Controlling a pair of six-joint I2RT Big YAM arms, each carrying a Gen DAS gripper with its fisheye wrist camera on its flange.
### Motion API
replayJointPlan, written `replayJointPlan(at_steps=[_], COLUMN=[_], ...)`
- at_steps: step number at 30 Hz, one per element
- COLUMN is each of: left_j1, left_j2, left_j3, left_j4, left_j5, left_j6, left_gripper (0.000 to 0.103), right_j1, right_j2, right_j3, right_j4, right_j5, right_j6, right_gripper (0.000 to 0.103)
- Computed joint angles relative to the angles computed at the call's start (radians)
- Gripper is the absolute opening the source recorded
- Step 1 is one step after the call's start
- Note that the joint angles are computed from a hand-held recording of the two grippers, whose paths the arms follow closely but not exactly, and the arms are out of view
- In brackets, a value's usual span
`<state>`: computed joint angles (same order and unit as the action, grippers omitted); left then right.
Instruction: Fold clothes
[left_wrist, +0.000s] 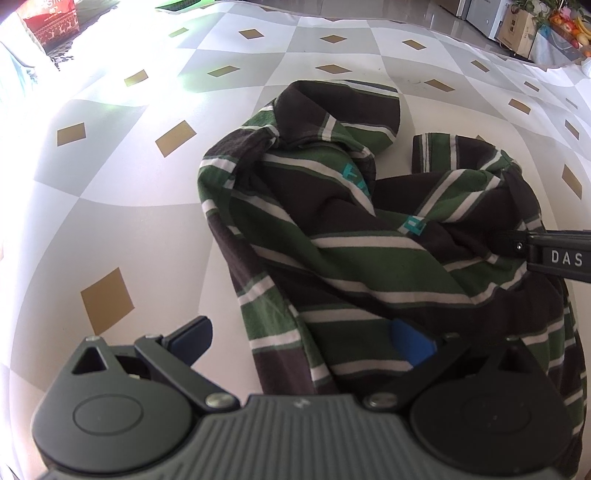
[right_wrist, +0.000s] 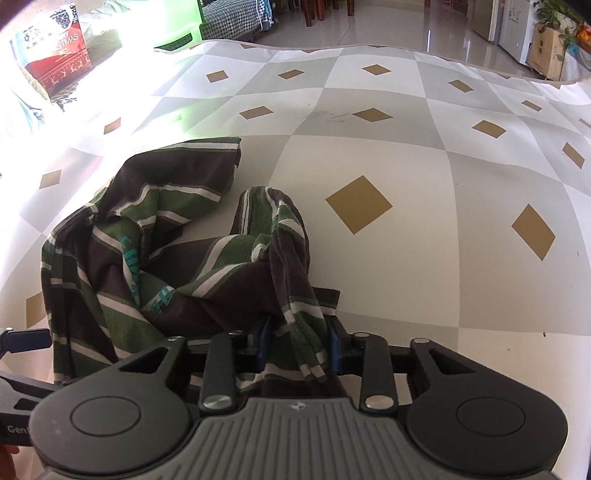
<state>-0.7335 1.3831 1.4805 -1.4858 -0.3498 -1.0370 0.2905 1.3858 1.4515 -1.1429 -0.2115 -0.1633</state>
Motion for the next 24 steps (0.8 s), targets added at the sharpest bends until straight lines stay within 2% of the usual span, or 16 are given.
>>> replayJointPlan(at_steps=[2,4,8,13,16,21,24], left_j1=[0.0,0.0,-0.002,-0.002,-0.004,-0.016,-0.025], left_j2=[0.006,0.011,0.02,0.019,0.018,0.019,0.009], left_j3=[0.002,0.002,0.002,-0.011,-0.012,-0.007,-0.015], left_j4=[-0.001,-0.006,-0.013,-0.006,-0.01,-0.042,-0.059], left_j5=[0.001,0.002,-0.001,-0.003,-0.013,-0.047,-0.059], left_j6=[0.007,0.014,0.026,0.04,0.044,0.032,0.018], left_gripper=[0.103,0.103,0.103,0.103,0.103,0.103,0.103], right_j1=[0.003,0.001,-0.022,-0.071,-0.094,-0.12,-0.135], right_j2=[-0.008,-0.012,-0.016,-0.007,-0.014,-0.035,-0.039], right_j3=[-0.005,-0.008,-0.009,0.013,0.013,-0.002,-0.002], right_j4=[0.009,0.012,0.009,-0.054,-0.079,-0.103,-0.128], right_j5=[0.032,0.064,0.104,0.112,0.112,0.129,0.106], right_j6=[0.0,0.01,0.044,0.122,0.119,0.062,0.038], right_gripper=[0.013,0.011,0.01,0.01,0.013,0.019,0.024])
